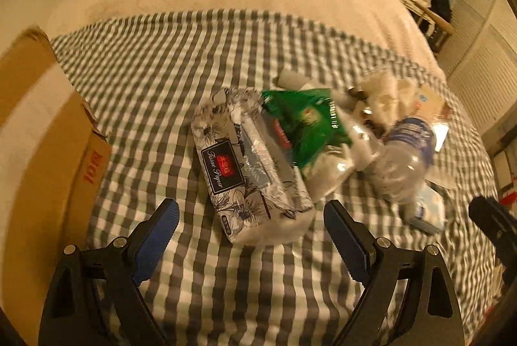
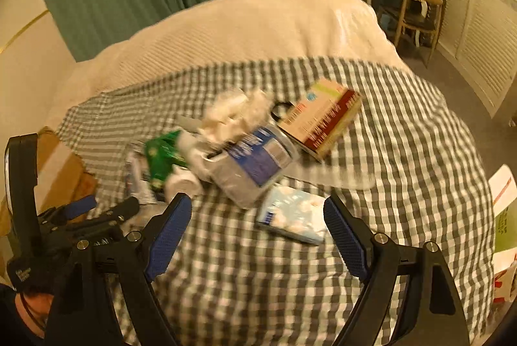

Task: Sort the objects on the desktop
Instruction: 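Move both tools back over the remaining items on the bedspread, then grasp the floral tissue pack with the left tool while the right tool grasps the blue tissue pack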

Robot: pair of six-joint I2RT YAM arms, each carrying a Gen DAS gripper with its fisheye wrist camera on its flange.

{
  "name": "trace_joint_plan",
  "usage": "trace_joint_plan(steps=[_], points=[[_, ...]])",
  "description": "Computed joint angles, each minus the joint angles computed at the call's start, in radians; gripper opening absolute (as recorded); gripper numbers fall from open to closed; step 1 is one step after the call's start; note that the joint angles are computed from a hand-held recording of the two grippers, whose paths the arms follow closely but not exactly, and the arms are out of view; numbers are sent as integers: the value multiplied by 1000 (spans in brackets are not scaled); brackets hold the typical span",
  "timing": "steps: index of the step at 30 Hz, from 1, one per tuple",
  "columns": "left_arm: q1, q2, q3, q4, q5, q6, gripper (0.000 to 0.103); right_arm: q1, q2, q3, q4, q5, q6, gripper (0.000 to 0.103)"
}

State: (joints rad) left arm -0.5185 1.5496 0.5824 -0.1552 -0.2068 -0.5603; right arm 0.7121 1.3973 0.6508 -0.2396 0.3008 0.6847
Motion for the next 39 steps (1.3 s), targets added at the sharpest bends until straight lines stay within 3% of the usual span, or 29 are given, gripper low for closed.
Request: trace_joint_plan(steps=[4,10,24,29,31,35,39], points=[[7,74,31,26,-7,9,94,-71,66,-46,92,-49,-31,84],[4,168,74,62,-29,13,94,-122,158,-67,184,-86,-53,93],[45,288,118,112,-42,54,94,-132,371,-3,242,-97,-52,101],[55,284,115,118,-22,70,88,-159,435,29,263,-135,-44,101],[65,279,112,119,4,78,79,-169,437,16,293,-155,-46,100],[69,265,111,110,31,84,71,-163,432,9,295,-167,-54,81],[83,231,94,97,66,80,64,-145,417,8,275,-165,-33,80]])
